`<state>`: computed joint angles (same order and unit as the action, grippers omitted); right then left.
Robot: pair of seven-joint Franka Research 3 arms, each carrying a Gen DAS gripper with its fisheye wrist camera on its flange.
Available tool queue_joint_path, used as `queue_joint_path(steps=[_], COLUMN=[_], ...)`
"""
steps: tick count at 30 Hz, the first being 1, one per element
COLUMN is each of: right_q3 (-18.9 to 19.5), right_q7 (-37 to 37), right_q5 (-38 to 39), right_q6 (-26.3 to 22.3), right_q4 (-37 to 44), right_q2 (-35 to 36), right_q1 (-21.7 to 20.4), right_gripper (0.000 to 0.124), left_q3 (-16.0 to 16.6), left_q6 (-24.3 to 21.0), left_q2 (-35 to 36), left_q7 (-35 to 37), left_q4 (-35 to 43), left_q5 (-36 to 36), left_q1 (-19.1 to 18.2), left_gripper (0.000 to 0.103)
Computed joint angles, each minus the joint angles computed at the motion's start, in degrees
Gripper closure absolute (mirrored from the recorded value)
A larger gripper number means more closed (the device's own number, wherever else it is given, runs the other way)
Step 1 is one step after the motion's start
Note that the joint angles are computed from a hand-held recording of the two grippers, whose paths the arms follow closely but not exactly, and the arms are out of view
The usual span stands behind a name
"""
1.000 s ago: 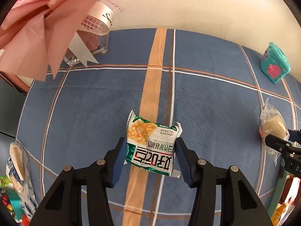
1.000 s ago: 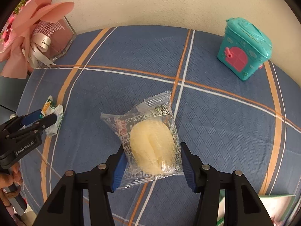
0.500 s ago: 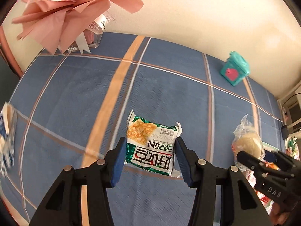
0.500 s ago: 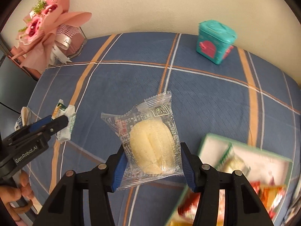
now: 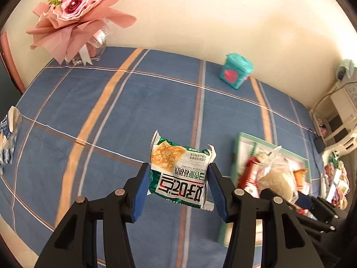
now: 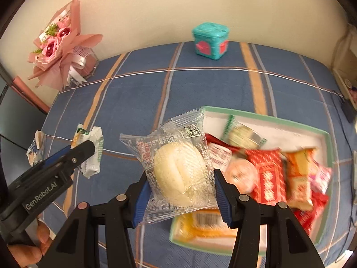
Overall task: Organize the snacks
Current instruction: 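Carry the green-white pack and the bun over the white tray with both tools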
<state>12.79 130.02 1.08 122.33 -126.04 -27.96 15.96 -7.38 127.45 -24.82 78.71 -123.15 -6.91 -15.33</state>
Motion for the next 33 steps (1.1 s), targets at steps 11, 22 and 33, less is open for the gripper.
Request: queue_joint_path(steps=[11,22,33], right_q3=[-0.6,-1.4,-1.9], right_q7=[1.6,1.6,1.0], right_q5=[1.9,1.3,2.8], right_q6=[-2.5,-8.1,-11.9], right_q4=[-8.5,-12.8,-15.0], right_q2=[-12.7,-20.6,-21.4], right_q1=[-1.8,-7.2,-9.3], right_gripper=[0.067,0.067,0.067], left_q3=[-3.8,-5.9,-6.3], left_q6=[0.7,1.8,1.9], left_q2=[-2.7,-1.0,2.9], left_q7=[-4.0,-5.0,-3.6], left_q4=[-0.7,-0.9,0.0], left_q5=[0.5,0.3,-0.7], left_q1=[-4.5,-9.2,-10.8], left_gripper=[0.05,0.05,0.05])
